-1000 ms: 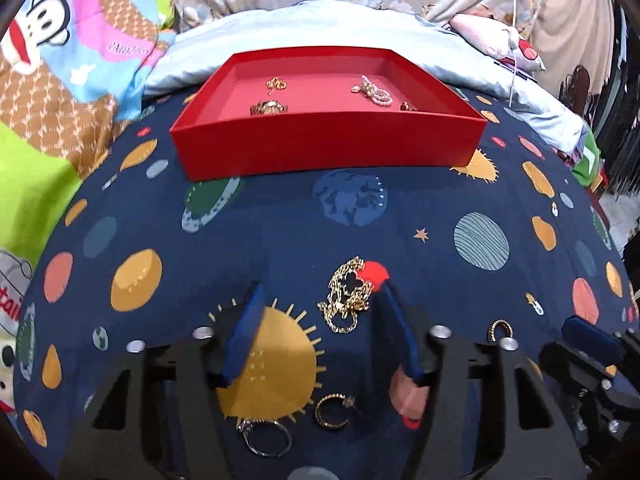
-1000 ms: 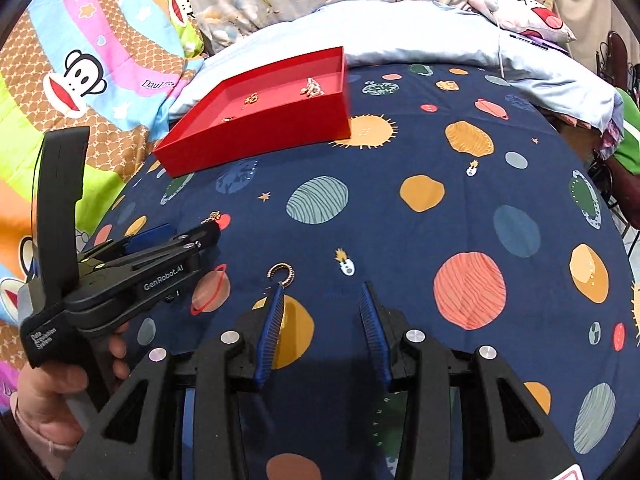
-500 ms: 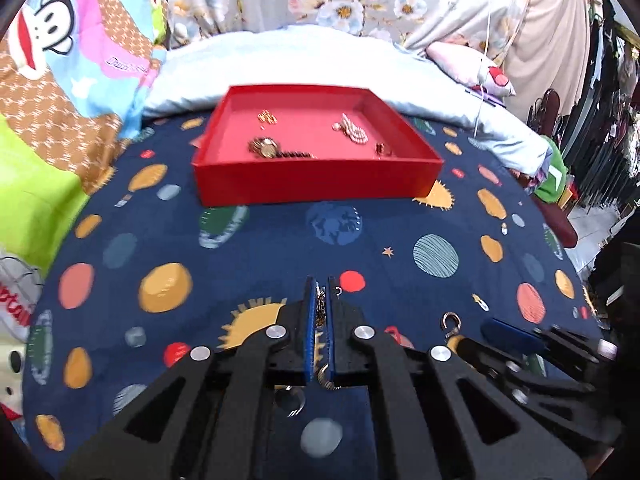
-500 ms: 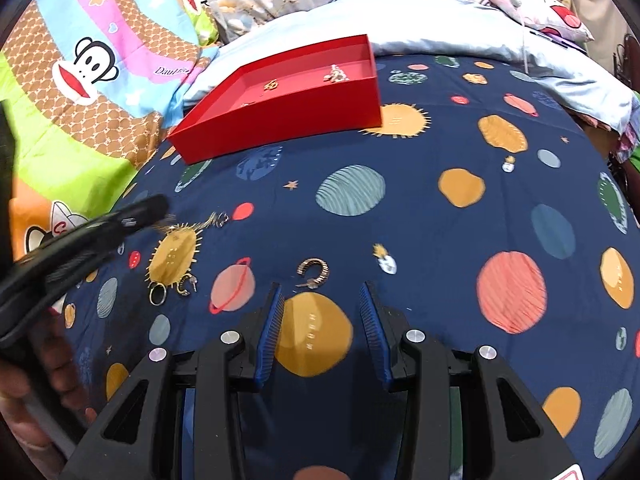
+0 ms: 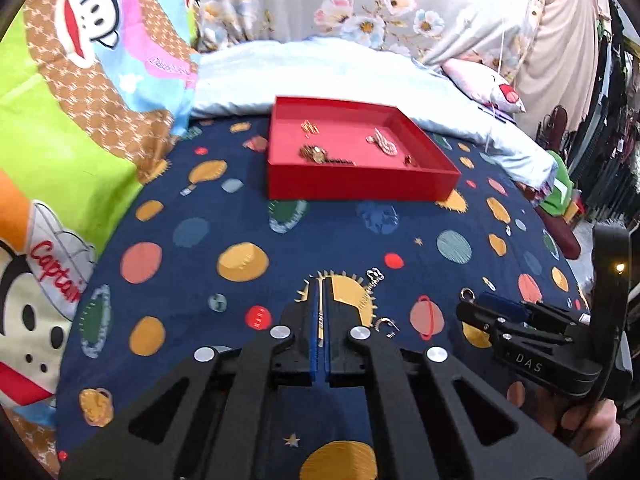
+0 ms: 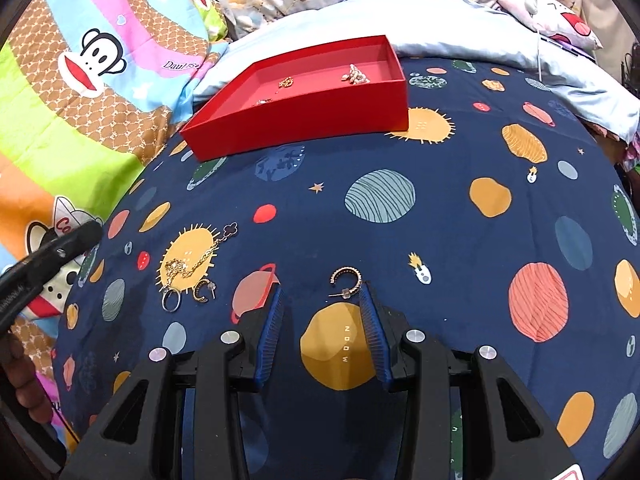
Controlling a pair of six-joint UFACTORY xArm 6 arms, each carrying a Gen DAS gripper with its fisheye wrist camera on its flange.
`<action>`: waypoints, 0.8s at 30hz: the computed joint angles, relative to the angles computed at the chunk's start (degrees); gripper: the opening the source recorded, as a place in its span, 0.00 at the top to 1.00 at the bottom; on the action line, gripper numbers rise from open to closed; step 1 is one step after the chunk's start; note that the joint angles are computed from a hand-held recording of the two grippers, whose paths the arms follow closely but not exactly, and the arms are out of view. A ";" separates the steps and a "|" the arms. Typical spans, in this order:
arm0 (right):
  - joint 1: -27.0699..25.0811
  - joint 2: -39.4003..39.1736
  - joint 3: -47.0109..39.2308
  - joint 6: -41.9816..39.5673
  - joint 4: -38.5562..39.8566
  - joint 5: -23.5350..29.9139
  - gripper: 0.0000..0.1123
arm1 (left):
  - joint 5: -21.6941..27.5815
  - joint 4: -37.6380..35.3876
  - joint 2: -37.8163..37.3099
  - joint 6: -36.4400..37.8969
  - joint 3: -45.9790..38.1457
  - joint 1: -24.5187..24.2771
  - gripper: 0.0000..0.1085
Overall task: Organize jewelry
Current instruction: 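Grasp the gold chain with black clover pendant using the left tool, then grasp the silver ring with the right tool while the left tool holds the clover chain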
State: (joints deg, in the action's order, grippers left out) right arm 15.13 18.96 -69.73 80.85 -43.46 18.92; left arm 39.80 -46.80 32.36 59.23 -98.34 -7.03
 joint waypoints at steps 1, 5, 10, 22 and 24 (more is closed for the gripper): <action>0.02 -0.13 0.08 0.23 -0.19 -0.06 0.65 | 1.08 -0.16 0.54 0.11 -0.64 -0.14 0.92; 0.06 -0.18 0.14 0.41 -0.19 -0.20 0.65 | -0.58 2.65 4.02 -3.27 -3.37 -2.83 0.66; -0.19 -0.54 0.90 0.71 -0.21 -0.82 0.65 | -1.22 5.86 9.49 -6.83 -8.98 -5.58 0.67; -0.77 -1.26 1.78 2.93 -1.99 -1.83 0.65 | -1.51 5.97 10.32 -6.00 -8.25 -6.24 0.88; -0.64 -1.30 1.70 2.83 -1.98 -1.85 0.65 | -1.19 4.74 9.33 -5.59 -7.46 -5.49 0.88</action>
